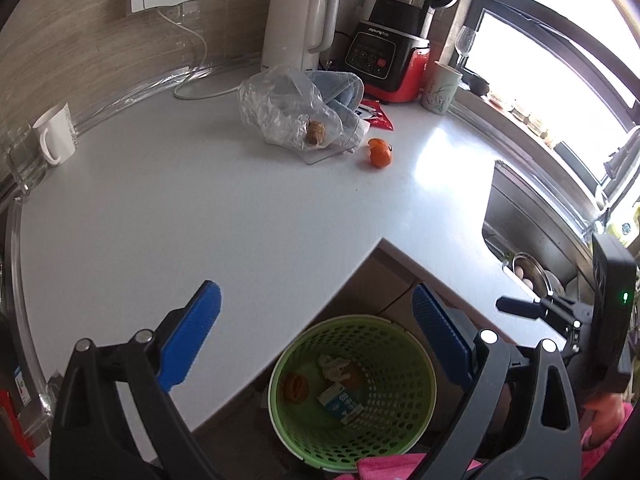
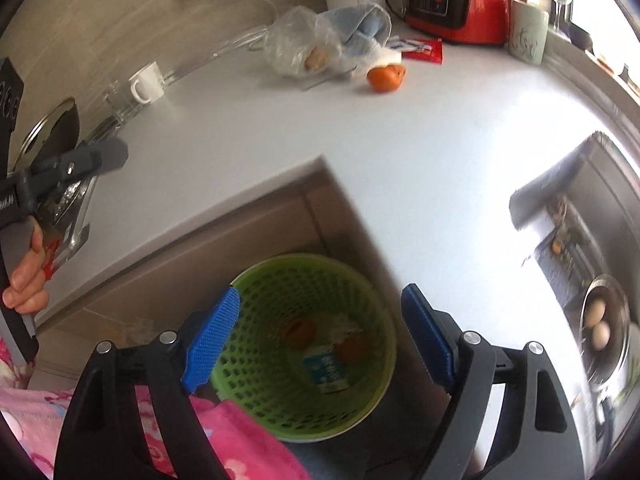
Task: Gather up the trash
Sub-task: 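Grasp the brown round nut with the left gripper while the right approaches the orange peel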
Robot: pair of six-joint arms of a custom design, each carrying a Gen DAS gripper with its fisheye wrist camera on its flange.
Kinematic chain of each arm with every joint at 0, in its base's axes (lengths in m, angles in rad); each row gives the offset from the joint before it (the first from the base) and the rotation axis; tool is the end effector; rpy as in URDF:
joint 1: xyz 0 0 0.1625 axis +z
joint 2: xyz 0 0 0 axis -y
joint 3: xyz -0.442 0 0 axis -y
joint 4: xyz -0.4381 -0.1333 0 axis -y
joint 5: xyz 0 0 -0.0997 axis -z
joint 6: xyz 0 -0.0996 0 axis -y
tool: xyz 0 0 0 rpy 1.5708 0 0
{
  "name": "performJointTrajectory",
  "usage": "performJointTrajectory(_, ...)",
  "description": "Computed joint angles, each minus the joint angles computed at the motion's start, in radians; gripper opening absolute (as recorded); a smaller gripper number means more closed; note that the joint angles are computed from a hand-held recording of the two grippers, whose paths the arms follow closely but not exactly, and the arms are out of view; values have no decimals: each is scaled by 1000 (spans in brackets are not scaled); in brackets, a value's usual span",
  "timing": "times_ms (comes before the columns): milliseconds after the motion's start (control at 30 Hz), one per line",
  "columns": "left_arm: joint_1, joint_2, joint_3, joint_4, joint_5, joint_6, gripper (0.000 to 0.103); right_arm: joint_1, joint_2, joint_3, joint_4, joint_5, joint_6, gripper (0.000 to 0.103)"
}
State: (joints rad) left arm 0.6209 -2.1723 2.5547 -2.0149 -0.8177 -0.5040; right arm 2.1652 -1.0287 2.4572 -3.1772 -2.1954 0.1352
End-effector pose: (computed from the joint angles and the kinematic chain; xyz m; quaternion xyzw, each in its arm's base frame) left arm -0.0946 -0.3153 0.2971 0.1945 0.9090 -0.2657 0.2556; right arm 0.2876 -0.2915 0.0456 0.1891 -0.9292 0.1882 0.2557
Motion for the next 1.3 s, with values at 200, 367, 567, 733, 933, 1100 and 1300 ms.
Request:
performJointTrajectory(200,51,158,-30,-181,12,54,92,-75,-15,-59,7,8,-156,83)
performJointTrajectory(367,105,324,-84,-343,32,109,92,-144,-2,-132,6,44,-289,83)
performJointTrajectory(567,173,518,-178,-507,61,159,92,-216,48,-243,0,87,-414,83)
performJointTrajectory(733,240,665,-271,-623,70,218,92,-269,69,-325,5,152,-502,83)
performJointTrajectory(933,302,799,-341,-726,77,374,72,-313,115,-404,37,173,-577,83)
performJointTrajectory(1100,342,851,-387,-711,29,407,58,-352,123,-428,64,232,-583,83)
performJointTrajectory(1300,369,893,-417,-676,-14,417,33,-378,143,-458,87,255,-616,83)
